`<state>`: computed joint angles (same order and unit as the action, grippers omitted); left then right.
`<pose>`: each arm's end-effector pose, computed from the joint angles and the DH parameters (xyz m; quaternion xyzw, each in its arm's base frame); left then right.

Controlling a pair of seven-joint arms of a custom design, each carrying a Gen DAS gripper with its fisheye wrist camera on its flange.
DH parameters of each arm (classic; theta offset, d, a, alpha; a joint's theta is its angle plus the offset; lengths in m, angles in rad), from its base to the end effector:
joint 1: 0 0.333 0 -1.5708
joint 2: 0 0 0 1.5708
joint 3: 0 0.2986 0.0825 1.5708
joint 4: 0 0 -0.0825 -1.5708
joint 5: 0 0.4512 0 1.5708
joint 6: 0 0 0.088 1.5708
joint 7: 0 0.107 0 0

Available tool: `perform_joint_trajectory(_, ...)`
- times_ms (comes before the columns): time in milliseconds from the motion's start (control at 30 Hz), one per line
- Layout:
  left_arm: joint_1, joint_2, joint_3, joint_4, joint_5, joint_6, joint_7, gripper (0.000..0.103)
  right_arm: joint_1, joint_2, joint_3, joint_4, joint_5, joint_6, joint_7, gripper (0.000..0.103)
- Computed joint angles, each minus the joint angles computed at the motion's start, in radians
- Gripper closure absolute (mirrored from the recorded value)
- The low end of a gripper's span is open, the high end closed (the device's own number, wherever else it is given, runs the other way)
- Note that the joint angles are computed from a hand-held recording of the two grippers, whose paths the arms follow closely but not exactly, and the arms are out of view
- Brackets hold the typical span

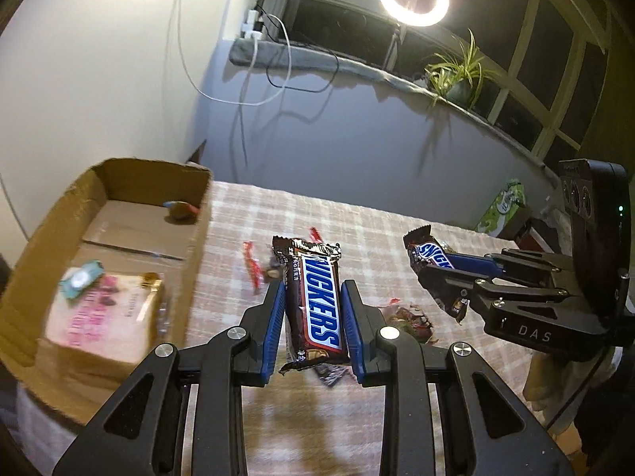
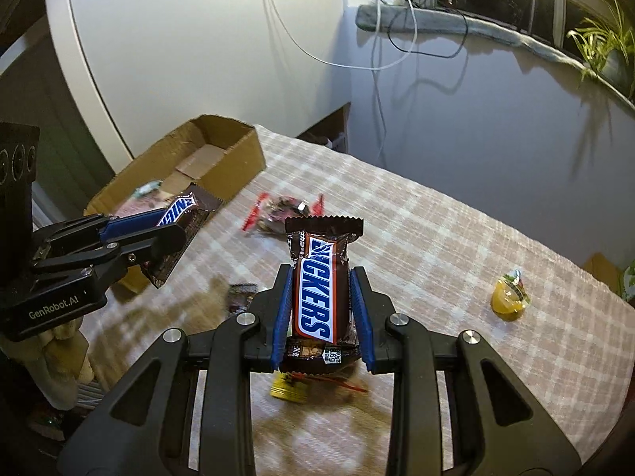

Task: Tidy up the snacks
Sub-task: 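Carry the Snickers bar over the cardboard box with the right tool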

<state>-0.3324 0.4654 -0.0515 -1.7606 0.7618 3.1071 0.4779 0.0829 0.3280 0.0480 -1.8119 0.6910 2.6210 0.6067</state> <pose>0.6663 -0.3274 0.3364 -0.6302 0.6459 -0.3914 0.1801 0.7195 0.0776 0.3569 -0.8275 0.4559 -0.1211 0.3045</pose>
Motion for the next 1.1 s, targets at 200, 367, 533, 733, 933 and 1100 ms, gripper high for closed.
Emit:
perform_joint_trajectory(200,-0.068,-0.057,0.117,-0.058,0.098,0.025,-0.132,0.076,0.022,-0.003,0.017,0.011,0.006,0.003,-0.004,0.073)
perform_joint_trajectory(367,-0.081,-0.090,0.172,-0.084,0.218,0.021,-0.265,0.076,0.045,0.022,0.028,0.050,0.004,-0.005,0.010,0.073)
perform_joint_trajectory(533,-0.051,-0.112,0.177,-0.102,0.328,0.011,-0.375,0.076,0.064,0.069,0.042,0.116,-0.001,-0.030,0.032,0.073)
perform_joint_trajectory(733,0.000,-0.130,0.151,-0.113,0.433,-0.013,-0.464,0.076,0.092,0.127,0.054,0.192,-0.028,-0.051,0.063,0.073)
perform_joint_trajectory(933,0.069,-0.140,0.102,-0.125,0.483,-0.033,-0.501,0.076,0.121,0.195,0.063,0.279,-0.068,-0.080,0.097,0.073)
perform_joint_trajectory(1100,0.109,-0.140,0.071,-0.130,0.474,-0.051,-0.492,0.076,0.141,0.253,0.069,0.350,-0.099,-0.105,0.124,0.073)
